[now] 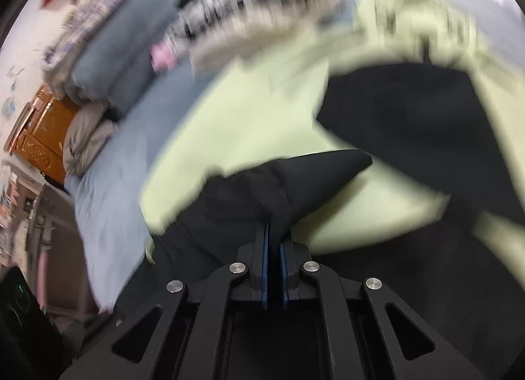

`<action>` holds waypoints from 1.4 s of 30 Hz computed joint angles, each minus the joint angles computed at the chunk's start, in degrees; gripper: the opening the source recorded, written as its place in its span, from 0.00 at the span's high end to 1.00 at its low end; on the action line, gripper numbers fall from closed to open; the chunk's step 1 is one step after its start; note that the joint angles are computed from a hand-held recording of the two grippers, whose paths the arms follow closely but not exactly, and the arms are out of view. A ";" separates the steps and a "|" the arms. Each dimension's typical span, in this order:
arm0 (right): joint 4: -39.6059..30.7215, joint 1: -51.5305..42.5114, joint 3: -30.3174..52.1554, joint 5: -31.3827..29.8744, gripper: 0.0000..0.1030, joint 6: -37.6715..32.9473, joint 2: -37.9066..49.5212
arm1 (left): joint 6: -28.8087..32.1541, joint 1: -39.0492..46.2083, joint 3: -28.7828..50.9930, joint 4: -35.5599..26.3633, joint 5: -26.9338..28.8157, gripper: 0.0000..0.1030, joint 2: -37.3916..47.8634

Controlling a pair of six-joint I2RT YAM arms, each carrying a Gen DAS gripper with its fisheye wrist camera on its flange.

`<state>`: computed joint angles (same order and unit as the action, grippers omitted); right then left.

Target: Fold large clothes

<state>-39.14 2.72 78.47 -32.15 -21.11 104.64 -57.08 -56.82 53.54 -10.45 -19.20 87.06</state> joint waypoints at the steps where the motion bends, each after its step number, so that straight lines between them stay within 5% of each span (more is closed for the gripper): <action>1: 3.57 0.02 0.47 2.68 0.95 1.19 -0.22 | 0.61 -0.21 0.38 -0.32 -0.52 0.19 -0.02; 4: 1.22 0.12 9.22 13.97 0.85 3.30 6.46 | 1.15 -0.54 1.69 -1.42 -1.85 0.19 0.31; 6: -0.72 -1.07 10.96 13.99 0.73 2.89 8.08 | 1.14 -0.72 1.85 -2.13 -2.93 0.19 -0.19; 8: 1.11 -2.32 6.41 11.68 0.54 -1.38 5.08 | 0.84 -0.78 1.54 -3.12 -4.33 0.19 -1.25; 12: 6.92 -2.94 -8.73 7.96 0.40 -15.45 -5.20 | -1.00 0.35 -0.71 -3.97 -5.91 0.19 -4.66; 16: 10.14 0.38 -18.89 9.01 0.40 -21.74 -11.89 | -2.78 2.34 -3.95 -3.66 -6.36 0.19 -8.81; 24: 16.56 8.51 -21.45 17.50 0.40 -21.23 -9.16 | -7.27 4.24 -9.95 -4.39 -7.08 0.19 -16.01; 25: 17.64 9.23 -21.17 18.92 0.44 -20.66 -7.94 | -7.74 4.60 -10.29 -4.67 -6.95 0.19 -16.21; 26: 17.95 9.20 -20.31 18.67 0.70 -20.04 -6.83 | -8.14 4.81 -10.49 -4.62 -6.85 0.19 -16.19; 27: 17.20 9.00 -18.91 18.36 0.81 -19.30 -5.83 | -8.49 5.17 -10.87 -4.30 -6.51 0.19 -16.21; 29: 13.42 7.18 -13.98 15.76 0.91 -17.00 -4.18 | -8.90 5.64 -11.44 -3.35 -5.93 0.19 -15.95; 32: 14.24 3.03 -10.73 9.74 0.92 -12.82 -7.33 | -8.98 5.49 -11.21 -3.39 -6.27 0.19 -15.30; 37: 21.68 -9.79 -7.00 -1.17 0.92 5.71 -10.65 | -8.73 4.83 -9.51 -3.94 -7.14 0.19 -12.94; 39: 23.83 -12.93 -6.62 3.32 0.90 9.94 -8.60 | -8.49 4.94 -9.15 -3.50 -6.61 0.19 -12.00; 42: 14.46 -14.53 -0.03 15.46 0.72 7.79 1.21 | -8.39 5.54 -7.90 -4.09 -5.17 0.19 -10.19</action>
